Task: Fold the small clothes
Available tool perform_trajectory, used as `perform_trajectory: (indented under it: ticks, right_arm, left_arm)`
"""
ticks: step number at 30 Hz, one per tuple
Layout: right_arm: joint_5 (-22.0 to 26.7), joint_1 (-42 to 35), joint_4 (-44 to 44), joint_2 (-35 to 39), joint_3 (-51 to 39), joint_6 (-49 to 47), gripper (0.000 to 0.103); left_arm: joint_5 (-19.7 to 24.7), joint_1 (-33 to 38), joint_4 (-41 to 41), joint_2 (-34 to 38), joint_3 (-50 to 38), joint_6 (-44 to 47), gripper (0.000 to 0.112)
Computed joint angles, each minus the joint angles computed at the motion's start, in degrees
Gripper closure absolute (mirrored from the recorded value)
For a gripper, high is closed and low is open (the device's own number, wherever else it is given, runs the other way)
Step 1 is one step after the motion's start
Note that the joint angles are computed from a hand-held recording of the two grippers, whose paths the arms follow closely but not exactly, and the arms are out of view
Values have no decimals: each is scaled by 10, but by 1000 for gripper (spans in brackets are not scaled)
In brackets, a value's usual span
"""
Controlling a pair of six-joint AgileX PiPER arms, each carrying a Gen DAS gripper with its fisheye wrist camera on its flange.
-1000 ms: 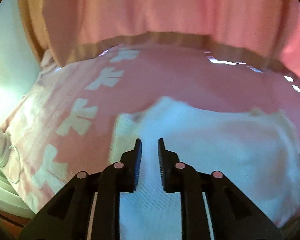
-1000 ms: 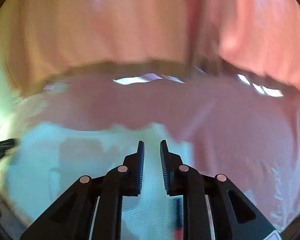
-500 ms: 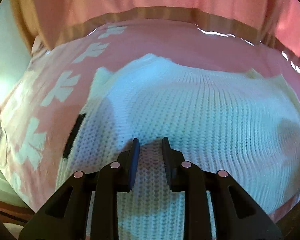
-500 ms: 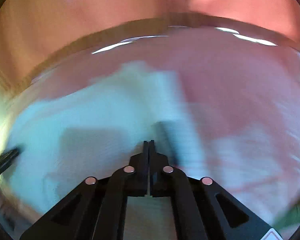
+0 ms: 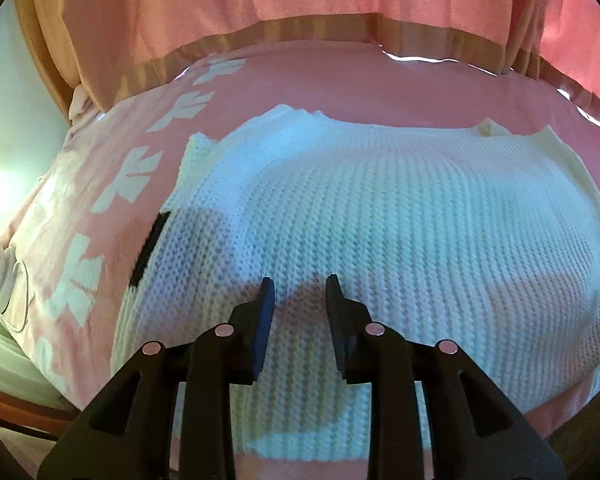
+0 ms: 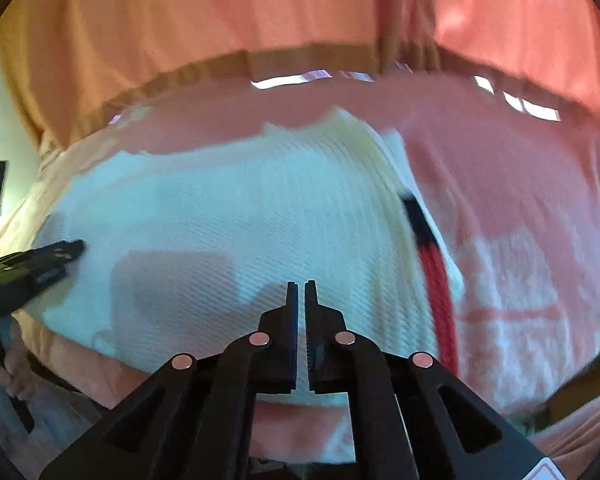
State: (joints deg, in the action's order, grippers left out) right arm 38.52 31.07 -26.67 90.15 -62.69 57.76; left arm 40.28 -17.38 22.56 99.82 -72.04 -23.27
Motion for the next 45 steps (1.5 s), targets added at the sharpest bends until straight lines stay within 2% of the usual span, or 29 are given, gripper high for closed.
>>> perform_trajectory:
  ticks: [2, 3, 4, 6, 7, 8, 10, 11, 13, 14, 16, 17, 20, 22, 26, 29, 32, 38, 40, 43, 45]
  right_arm:
    - [24, 0, -8, 43, -18, -6, 100]
    - [13, -21, 8, 48, -14, -26, 103]
    - [-11, -48, 44, 30, 3, -45, 103]
    - [-2, -65, 69, 7, 6, -40, 103]
    - [7, -65, 72, 7, -6, -39, 101]
    - [14, -57, 72, 11, -28, -47, 94]
    - [35, -32, 64, 55, -110, -74, 91]
    - [29, -16, 68, 85, -145, -103, 91]
    - [30, -1, 80, 126, -176, -139, 91]
    - [24, -1, 83, 149, -179, -150, 95]
    - [-19, -22, 93, 130, -131, -145, 99]
    - [-23, -29, 88, 119, -117, -130, 99]
    - [38, -20, 9, 72, -92, -27, 95]
    - [40, -15, 9, 63, -92, -35, 88]
    - [49, 5, -26, 106, -95, -41, 91]
    - [51, 21, -27, 74, -91, -18, 90]
    - [55, 28, -26, 87, -89, -36, 90]
    - [35, 52, -76, 68, -71, 23, 90]
    - [44, 46, -60, 96, -86, -13, 90]
    - [53, 49, -62, 99, -95, -6, 90]
    - [23, 44, -33, 76, -90, -14, 90]
  left_arm:
    - [3, -6, -6, -5, 3, 2, 85]
    - [6, -12, 3, -7, 6, -6, 83]
    - [7, -15, 10, -9, 9, -9, 82]
    - [5, -12, 5, -13, 16, -5, 82]
    - [6, -13, 7, -15, 19, -10, 82]
    - [7, -13, 10, -15, 21, -14, 81]
    - [8, -14, 10, -16, 21, -18, 81]
    - [10, -16, 13, -15, 20, -23, 81]
    - [12, -16, 11, -13, 17, -26, 81]
    - [14, -15, 7, -12, 14, -24, 80]
    - [12, -9, 0, -12, 14, -16, 78]
    - [12, -8, 1, -11, 12, -17, 75]
    - [4, 6, -18, -11, 15, -3, 72]
    - [2, 6, -18, -11, 16, -4, 72]
    - [10, -4, 2, -7, 11, -24, 72]
    - [15, -5, -1, -8, 9, -26, 72]
    - [14, -1, -8, -9, 9, -19, 72]
    - [10, 0, -12, -12, 12, -18, 72]
    - [10, 2, -17, -13, 12, -14, 72]
    - [10, 5, -25, -17, 14, -9, 72]
    - [10, 8, -28, -23, 18, -6, 72]
